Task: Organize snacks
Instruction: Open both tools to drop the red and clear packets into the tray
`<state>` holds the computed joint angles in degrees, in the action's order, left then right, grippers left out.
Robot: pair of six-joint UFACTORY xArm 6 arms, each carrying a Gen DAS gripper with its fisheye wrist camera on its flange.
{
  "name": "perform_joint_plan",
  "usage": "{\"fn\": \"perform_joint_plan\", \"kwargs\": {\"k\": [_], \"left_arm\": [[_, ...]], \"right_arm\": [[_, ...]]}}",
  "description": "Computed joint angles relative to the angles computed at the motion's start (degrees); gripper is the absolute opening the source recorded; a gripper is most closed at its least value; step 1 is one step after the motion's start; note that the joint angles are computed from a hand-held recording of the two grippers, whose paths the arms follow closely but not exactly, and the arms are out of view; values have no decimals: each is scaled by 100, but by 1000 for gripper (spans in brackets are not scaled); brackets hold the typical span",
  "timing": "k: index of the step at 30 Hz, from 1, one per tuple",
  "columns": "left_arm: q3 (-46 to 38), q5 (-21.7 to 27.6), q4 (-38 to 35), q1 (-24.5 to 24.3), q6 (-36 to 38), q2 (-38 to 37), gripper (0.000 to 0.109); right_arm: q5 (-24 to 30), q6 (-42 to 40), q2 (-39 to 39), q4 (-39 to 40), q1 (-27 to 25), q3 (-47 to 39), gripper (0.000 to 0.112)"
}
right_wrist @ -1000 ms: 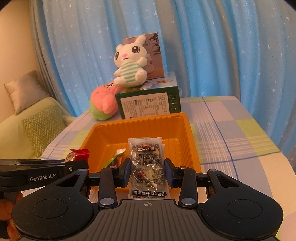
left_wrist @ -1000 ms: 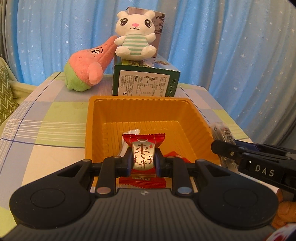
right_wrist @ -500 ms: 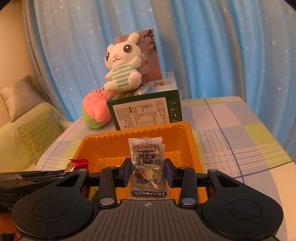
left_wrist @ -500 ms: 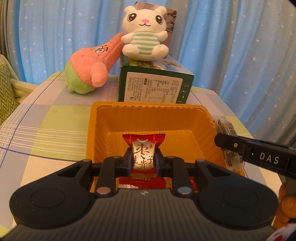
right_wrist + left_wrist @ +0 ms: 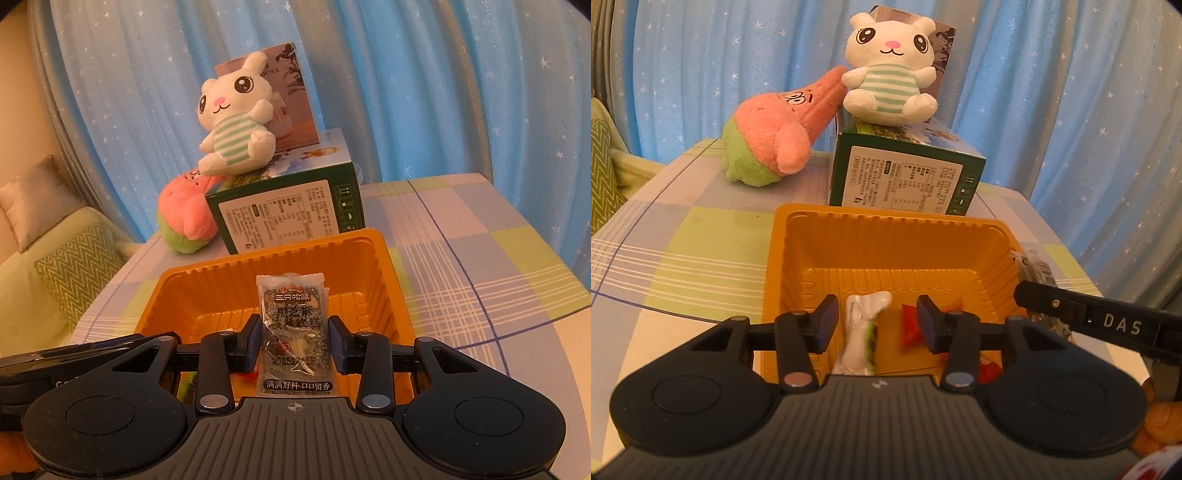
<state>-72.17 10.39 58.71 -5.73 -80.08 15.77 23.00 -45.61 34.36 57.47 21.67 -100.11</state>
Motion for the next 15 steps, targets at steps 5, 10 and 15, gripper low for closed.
{"fn": "perform_joint_plan", "kwargs": {"k": [5,10,15], "left_arm": [[23,52,-81,-23,119,3,42],[47,87,-122,-48,199,8,42],[45,111,-113,-60,210,10,42]], "right_arm": [[-2,54,20,23,-29,-18,38],[17,125,52,45,-64,-48,38],[-4,160,78,55,-74,-82,39]]}}
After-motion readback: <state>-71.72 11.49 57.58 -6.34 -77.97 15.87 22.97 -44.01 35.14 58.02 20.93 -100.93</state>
